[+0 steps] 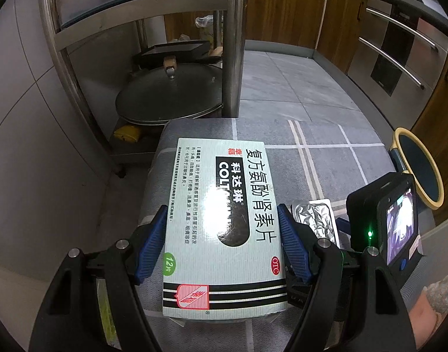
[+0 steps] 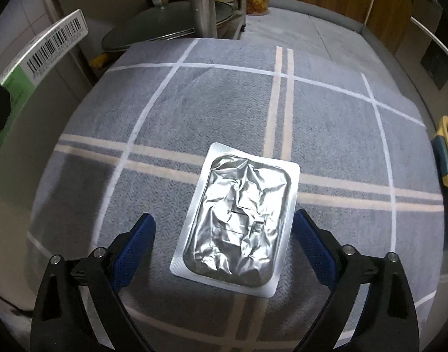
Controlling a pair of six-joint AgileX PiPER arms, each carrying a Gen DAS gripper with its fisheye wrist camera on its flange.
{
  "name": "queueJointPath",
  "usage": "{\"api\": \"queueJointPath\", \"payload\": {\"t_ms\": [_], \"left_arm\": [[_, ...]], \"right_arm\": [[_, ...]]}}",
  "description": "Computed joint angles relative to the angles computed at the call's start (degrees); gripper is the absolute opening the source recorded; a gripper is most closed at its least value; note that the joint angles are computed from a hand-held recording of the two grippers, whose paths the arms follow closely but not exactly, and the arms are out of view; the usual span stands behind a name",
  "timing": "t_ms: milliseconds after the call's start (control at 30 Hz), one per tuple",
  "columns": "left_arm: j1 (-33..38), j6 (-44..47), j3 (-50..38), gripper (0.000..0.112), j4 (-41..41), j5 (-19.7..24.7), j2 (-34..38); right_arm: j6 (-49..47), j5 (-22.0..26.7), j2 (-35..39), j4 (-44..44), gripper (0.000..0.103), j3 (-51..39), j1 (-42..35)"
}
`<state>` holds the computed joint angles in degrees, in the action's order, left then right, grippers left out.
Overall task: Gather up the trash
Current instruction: 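Close the left gripper on the COLTALIN box while the right gripper grasps the foil pack, then carry the box in the left gripper over the bin while the right gripper carries the foil pack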
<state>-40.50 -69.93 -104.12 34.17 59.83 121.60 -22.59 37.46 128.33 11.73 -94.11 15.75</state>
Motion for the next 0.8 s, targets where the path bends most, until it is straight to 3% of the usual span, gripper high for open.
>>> {"api": "queueJointPath", "payload": {"t_ms": [33,100,300,633,800], "left_arm": [[0.05,0.04,-0.03,0.072,-0.07,-0.01,0.0],[0.12,0.17,-0.32,0.072,-0.15,-0.02,0.17],[-0.28,0.52,-1.21,0.072,-0.03,0.62,0.6],[-1.76,1.11,-5.31,0.072,0.39,3.59,2.55],[-2.95,1.64,-10.6,0.072,1.13,5.75,4.8]], "right_arm": [[0.29,-0.09,-0.01,-0.14,0.086,-0.04,-0.2],[0.33,-0.21,-0.28,0.1,0.07,-0.13,-0.8],[-2.94,1.57,-0.24,2.25,0.07,-1.0,-2.15],[-7.6,0.37,-5.65,5.87,0.07,2.95,-6.22],[-9.05,4.55,-9.0,8.93,0.07,1.05,-11.05]]}}
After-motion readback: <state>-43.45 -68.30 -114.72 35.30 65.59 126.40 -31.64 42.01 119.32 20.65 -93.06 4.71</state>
